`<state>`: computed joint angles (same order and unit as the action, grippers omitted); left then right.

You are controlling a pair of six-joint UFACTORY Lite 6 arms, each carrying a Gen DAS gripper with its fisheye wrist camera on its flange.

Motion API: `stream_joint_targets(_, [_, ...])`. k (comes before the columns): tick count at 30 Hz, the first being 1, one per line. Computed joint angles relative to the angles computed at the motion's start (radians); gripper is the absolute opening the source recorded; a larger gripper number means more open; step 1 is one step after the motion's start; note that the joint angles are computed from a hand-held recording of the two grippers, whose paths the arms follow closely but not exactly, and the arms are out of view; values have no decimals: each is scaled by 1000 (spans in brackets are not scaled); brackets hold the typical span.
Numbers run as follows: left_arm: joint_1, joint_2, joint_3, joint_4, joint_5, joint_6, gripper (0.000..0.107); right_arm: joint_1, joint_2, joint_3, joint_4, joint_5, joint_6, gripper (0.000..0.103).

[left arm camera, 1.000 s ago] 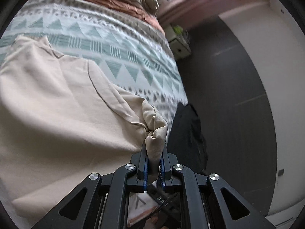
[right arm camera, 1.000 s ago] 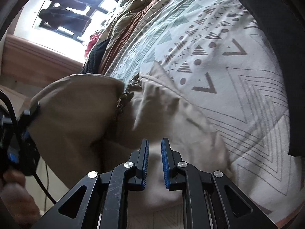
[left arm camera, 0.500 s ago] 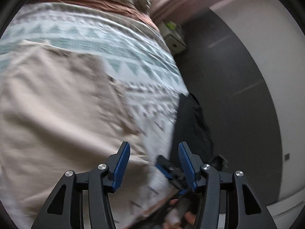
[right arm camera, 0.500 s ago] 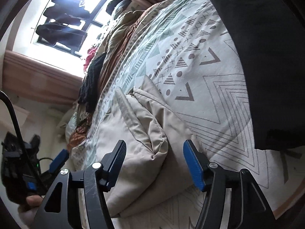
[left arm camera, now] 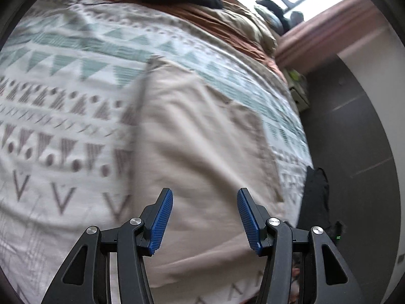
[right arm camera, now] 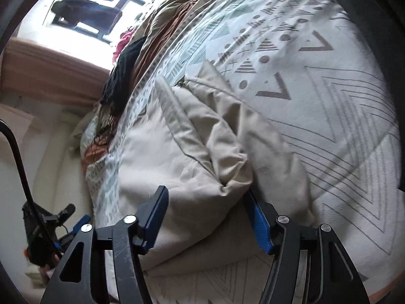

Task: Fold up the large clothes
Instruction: 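Open both tools and release the folded jacket side onto the jacket, then move both open tools along the folded beige jacket to its end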

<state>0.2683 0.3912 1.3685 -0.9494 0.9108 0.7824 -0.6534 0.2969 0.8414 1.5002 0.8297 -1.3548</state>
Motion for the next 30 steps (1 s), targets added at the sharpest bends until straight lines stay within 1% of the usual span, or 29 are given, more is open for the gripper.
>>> stream_joint_targets(1, [12,-1,-16,-4,-7,17,55,5,-8,-4,6,-15,-14,17])
stream_joint_targets(2, [24,0,-38,-16,-16,41,55,5,-17,-11,22,-17,-37,13])
stream_joint_targets(5, [59,12,-97,-53,-35,105,55,-26,-59,-49,66,20,-85,10])
stream_joint_targets(9, [79,50,-171,-123,-53,208,54,-42,-143,-108,88,0,-123,9])
stream_joint_targets(12, [62,67,-195,-126,-60,233,54,-70,-179,-146,88,-14,-143,9])
stream_joint_targets(14, [50,58,-221,-137,-67,264,54,-83,-198,-165,91,-37,-145,9])
stream_joint_targets(16, [40,47,-248,-152,-64,300,50,-92,-212,-178,104,-68,-153,9])
stream_joint_targets(19, [7,30,-275,-157,-70,334,43,-107,-182,-166,97,-101,-142,8])
stream_joint_targets(22, [-12,7,-311,-169,-100,362,42,-91,-140,-148,81,-149,-108,9])
stream_joint_targets(25, [-7,9,-313,-174,-94,362,39,-75,-132,-157,86,-191,-94,8])
stream_joint_targets(27, [5,1,-313,-173,-83,360,35,-84,-146,-185,110,-194,-118,8])
stream_joint_targets(28, [13,-8,-319,-176,-78,366,35,-81,-160,-200,119,-205,-131,8])
stream_joint_targets(30, [23,-19,-324,-181,-70,382,35,-53,-195,-229,143,-255,-174,8])
